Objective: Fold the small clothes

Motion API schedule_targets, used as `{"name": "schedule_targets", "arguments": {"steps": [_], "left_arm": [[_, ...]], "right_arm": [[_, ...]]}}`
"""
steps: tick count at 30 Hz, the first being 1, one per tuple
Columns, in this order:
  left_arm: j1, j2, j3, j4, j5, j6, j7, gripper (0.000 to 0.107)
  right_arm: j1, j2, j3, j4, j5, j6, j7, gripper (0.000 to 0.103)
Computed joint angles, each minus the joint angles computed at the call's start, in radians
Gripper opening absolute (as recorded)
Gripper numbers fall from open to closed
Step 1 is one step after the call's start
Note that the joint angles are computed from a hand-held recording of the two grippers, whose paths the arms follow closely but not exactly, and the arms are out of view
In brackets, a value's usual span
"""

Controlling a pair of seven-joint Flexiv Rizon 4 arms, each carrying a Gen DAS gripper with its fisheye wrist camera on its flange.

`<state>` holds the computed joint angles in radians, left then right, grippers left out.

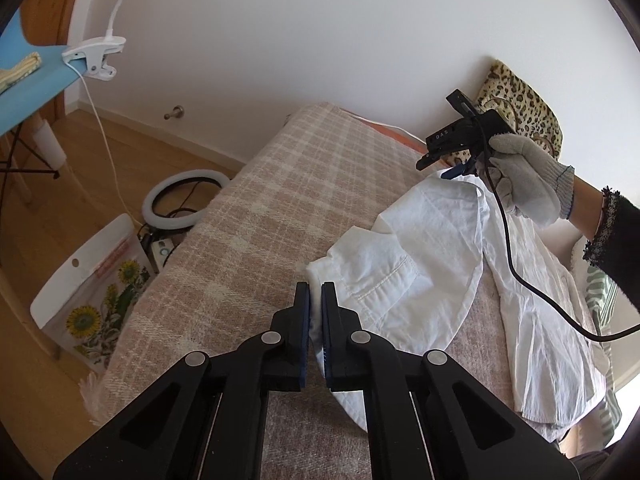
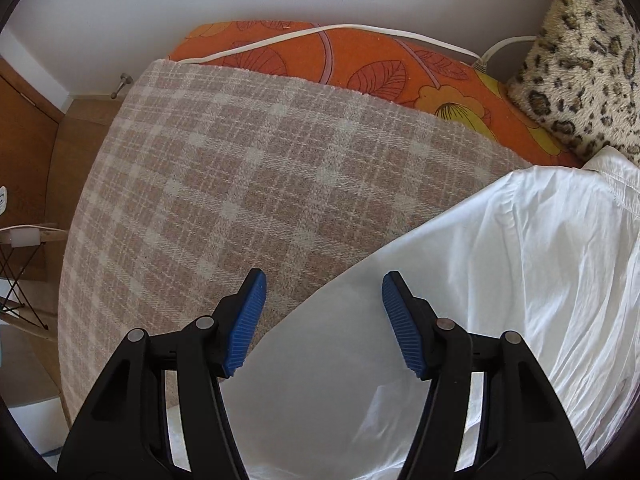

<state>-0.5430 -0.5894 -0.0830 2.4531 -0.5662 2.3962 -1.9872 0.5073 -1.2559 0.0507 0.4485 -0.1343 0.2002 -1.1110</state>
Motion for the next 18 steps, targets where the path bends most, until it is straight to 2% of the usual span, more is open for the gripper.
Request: {"name": "schedule_targets", "arguments": {"steps": [4, 5, 6, 9, 11, 14, 18], "left_arm": [[-0.011, 0.003, 0.001, 0.007, 0.001, 0.029, -0.004, 0.004], [-0.009, 0.006, -0.001, 0.007, 0.003, 0.036, -0.006, 0.004], [-0.001, 0.006, -0.004, 0.008, 0.016, 0.046, -0.015, 0.004], [0.001, 0.013, -0.006, 0.013, 0.023, 0.071, -0.02, 0.004], [0.0, 0.02, -0.008, 0.015, 0.028, 0.086, -0.019, 0.003], [-0.012, 0.042, -0.006, 0.015, 0.01, 0.09, 0.013, 0.003], [-0.053, 0.081, -0.001, 0.023, -0.055, 0.129, 0.08, 0.003]], "right_arm": [[0.01, -0.006, -0.015, 0.005, -0.021, 0.0, -0.012, 0.059], [0.011, -0.007, -0.016, 0.006, -0.023, 0.003, -0.01, 0.054], [0.01, 0.004, -0.019, 0.027, -0.025, 0.019, -0.008, 0.04], [-0.008, 0.04, -0.013, 0.092, -0.017, 0.062, 0.001, 0.009], [-0.024, 0.056, 0.0, 0.118, -0.002, 0.085, 0.009, 0.004], [-0.045, 0.102, 0.008, 0.196, 0.017, 0.161, 0.031, 0.002], [-0.118, 0.177, 0.06, 0.29, 0.106, 0.324, 0.067, 0.001]]}}
